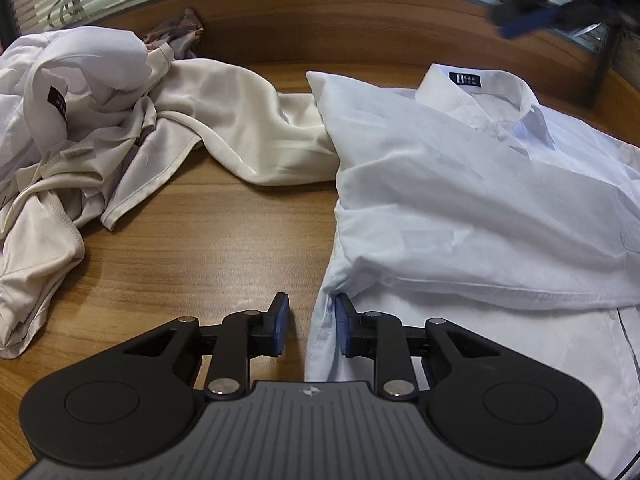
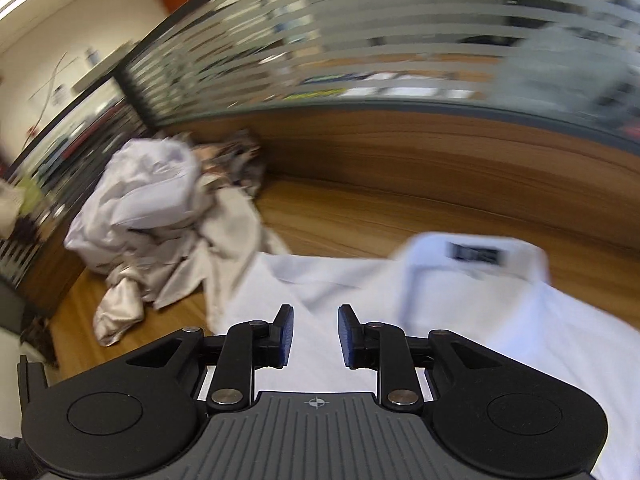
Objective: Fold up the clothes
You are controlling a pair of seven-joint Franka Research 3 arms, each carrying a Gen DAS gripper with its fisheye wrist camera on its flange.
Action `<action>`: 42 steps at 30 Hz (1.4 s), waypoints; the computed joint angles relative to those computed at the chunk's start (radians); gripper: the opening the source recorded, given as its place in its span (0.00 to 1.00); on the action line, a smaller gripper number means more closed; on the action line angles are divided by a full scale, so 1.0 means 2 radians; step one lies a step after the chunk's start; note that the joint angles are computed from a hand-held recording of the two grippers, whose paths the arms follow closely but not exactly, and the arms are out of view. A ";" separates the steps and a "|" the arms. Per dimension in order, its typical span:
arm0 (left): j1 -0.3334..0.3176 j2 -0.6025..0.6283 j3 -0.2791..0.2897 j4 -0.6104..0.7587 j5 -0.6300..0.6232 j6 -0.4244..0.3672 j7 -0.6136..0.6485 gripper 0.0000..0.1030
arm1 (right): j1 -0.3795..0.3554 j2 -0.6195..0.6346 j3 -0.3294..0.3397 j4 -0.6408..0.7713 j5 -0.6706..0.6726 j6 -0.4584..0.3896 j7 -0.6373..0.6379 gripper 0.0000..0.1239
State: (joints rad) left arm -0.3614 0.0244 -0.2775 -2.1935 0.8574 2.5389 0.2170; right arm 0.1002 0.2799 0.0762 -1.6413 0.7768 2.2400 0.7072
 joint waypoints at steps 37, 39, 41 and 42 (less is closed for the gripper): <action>0.035 -0.028 0.013 -0.057 0.091 0.130 -0.155 0.10 | 0.084 0.207 0.041 0.197 -0.166 0.052 0.081 0.03; 0.040 -0.034 0.013 -0.066 0.076 0.143 -0.141 0.12 | 0.082 0.206 0.046 0.190 -0.158 0.072 0.067 0.04; 0.043 -0.045 0.012 -0.076 0.052 0.150 -0.117 0.13 | 0.075 0.200 0.054 0.181 -0.144 0.087 0.053 0.04; 0.045 -0.052 0.012 -0.081 0.040 0.153 -0.105 0.13 | 0.068 0.193 0.059 0.176 -0.133 0.090 0.046 0.04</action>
